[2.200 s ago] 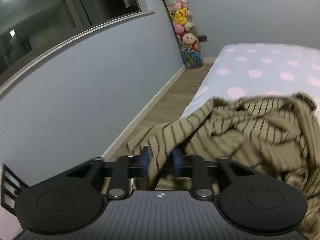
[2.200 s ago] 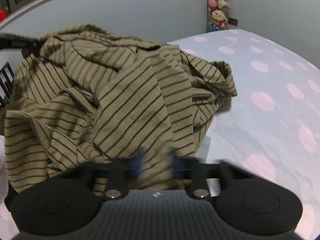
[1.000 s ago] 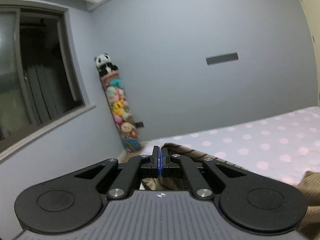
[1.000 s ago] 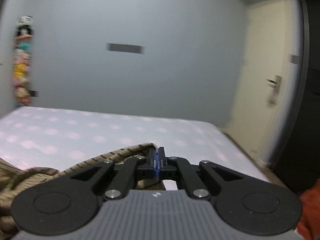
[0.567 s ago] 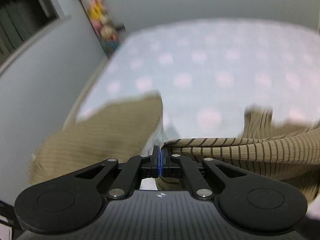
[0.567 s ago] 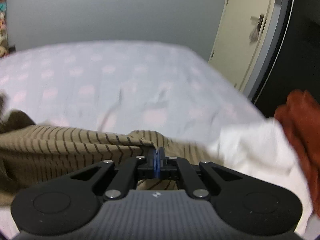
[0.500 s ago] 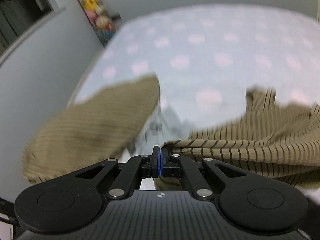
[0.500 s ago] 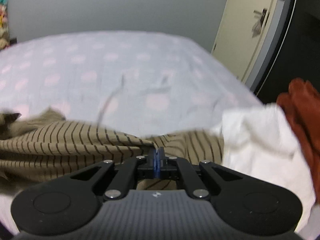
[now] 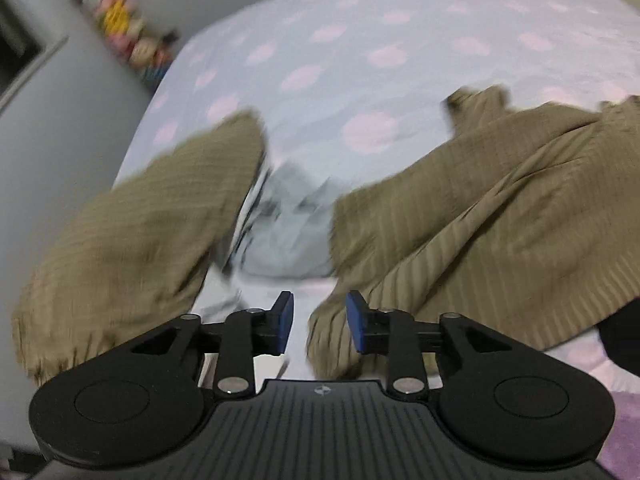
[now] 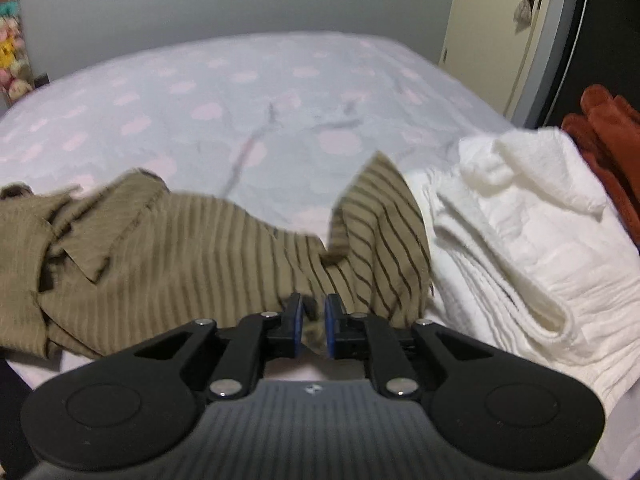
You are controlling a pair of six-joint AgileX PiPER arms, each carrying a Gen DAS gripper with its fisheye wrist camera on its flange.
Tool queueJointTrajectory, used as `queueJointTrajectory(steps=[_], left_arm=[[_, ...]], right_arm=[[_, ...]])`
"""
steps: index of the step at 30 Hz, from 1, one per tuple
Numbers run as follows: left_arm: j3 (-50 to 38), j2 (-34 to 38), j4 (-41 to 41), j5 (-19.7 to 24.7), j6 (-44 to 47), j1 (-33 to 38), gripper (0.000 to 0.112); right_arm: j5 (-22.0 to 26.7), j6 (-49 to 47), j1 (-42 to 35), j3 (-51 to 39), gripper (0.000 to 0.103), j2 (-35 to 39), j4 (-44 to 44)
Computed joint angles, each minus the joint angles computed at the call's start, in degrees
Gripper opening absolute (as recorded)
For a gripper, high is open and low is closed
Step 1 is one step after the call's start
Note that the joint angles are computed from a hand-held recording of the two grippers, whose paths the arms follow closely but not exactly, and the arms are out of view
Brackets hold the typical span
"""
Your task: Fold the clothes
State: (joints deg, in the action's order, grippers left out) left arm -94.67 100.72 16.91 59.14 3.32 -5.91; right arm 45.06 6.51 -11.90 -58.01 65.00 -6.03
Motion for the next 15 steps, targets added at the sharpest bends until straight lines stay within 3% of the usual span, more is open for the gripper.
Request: queueJointTrajectory(steps=[6,10,15], left_arm=[[-2.86,2.54,-5.43,-3.81,4.84,-5.93,0.031],[-6.15,6.83,-7.99,-6.12,6.95,-9.40,0.031],[-11.04,13.08,-14.22,-8.23,9.87,-11.06,0.031]], right_arm=[[-3.56,0.71,7.84,-1.27,0.023,1.96,5.78],[-6.65,-0.26,14.31,-3.47,0.025,7.22,9.75],[-9.12,-8.27,18.70,-8.27,0.039,15.26,18.94]])
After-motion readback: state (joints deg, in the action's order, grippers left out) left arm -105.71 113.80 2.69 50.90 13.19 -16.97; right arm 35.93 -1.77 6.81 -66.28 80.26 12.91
